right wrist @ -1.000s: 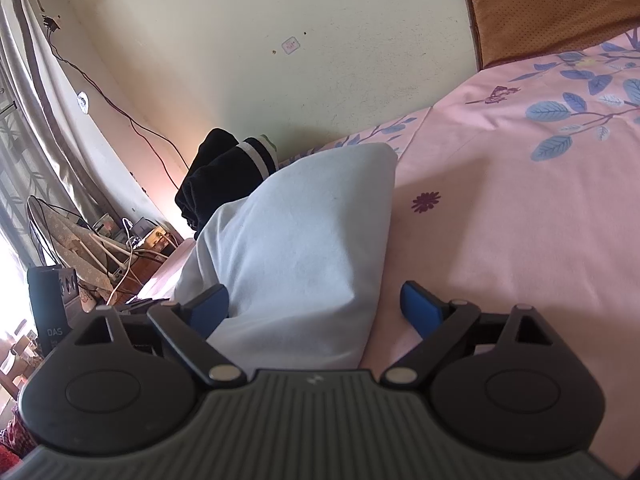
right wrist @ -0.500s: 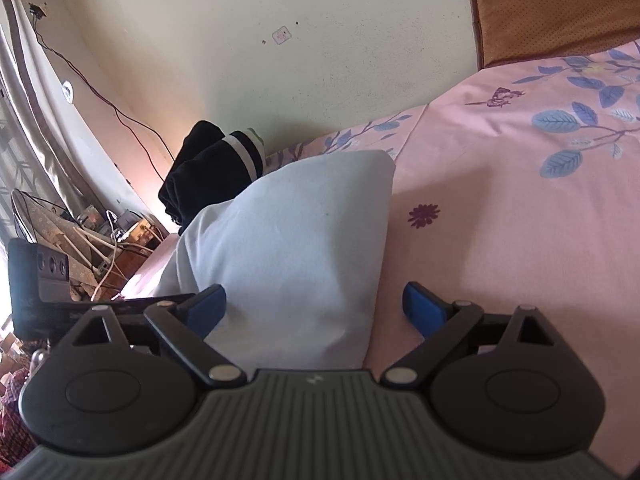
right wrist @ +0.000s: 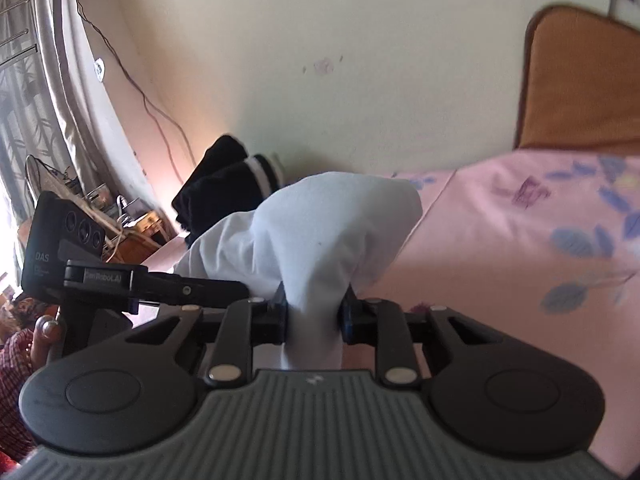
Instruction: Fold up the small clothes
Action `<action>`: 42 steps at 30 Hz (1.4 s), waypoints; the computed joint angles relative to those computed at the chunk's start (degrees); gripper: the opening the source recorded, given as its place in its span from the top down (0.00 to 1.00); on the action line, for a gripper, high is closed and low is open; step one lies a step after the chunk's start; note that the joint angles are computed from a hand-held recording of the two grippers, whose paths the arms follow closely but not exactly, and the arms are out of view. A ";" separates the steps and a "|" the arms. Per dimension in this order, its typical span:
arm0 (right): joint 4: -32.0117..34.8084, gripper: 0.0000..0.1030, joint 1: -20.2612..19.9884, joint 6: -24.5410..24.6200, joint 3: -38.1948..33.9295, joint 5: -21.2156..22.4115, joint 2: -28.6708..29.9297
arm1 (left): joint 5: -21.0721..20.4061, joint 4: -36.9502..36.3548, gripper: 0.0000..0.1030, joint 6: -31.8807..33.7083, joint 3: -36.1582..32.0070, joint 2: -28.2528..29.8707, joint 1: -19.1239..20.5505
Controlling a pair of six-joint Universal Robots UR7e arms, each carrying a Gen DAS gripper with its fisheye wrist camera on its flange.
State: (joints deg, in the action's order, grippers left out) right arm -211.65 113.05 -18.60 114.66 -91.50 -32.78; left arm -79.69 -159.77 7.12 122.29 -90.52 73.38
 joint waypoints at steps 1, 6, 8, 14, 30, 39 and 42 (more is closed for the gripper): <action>-1.86 0.74 -0.56 -1.64 0.81 -0.72 -1.54 | -0.61 -1.00 0.21 0.30 -1.40 3.16 -1.27; -6.85 0.74 -5.01 -9.34 0.83 -6.08 -9.29 | -3.33 -5.89 0.23 3.17 -13.21 22.68 -6.50; -8.10 0.74 -7.16 -12.68 -1.57 -8.71 -10.77 | -2.89 -6.67 0.23 2.96 -19.89 30.86 -7.85; -4.38 0.73 -14.33 -10.74 -12.14 -16.05 -7.99 | 7.48 -6.14 0.25 -0.40 -34.21 47.49 -8.59; -22.22 0.39 -12.26 -0.29 1.39 -23.65 -9.09 | 13.08 -21.37 0.09 4.40 -9.88 31.98 -9.70; -36.24 0.34 -2.67 7.38 8.06 -34.76 2.32 | 22.10 -34.62 0.04 12.14 8.72 22.80 -14.42; -40.20 0.29 0.57 7.40 6.28 -39.94 6.57 | 25.55 -36.23 0.03 12.59 11.91 21.20 -16.04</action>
State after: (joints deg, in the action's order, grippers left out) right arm -251.85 113.62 -11.20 120.93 -131.45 -26.20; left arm -54.15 -196.00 19.71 134.19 -69.33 57.34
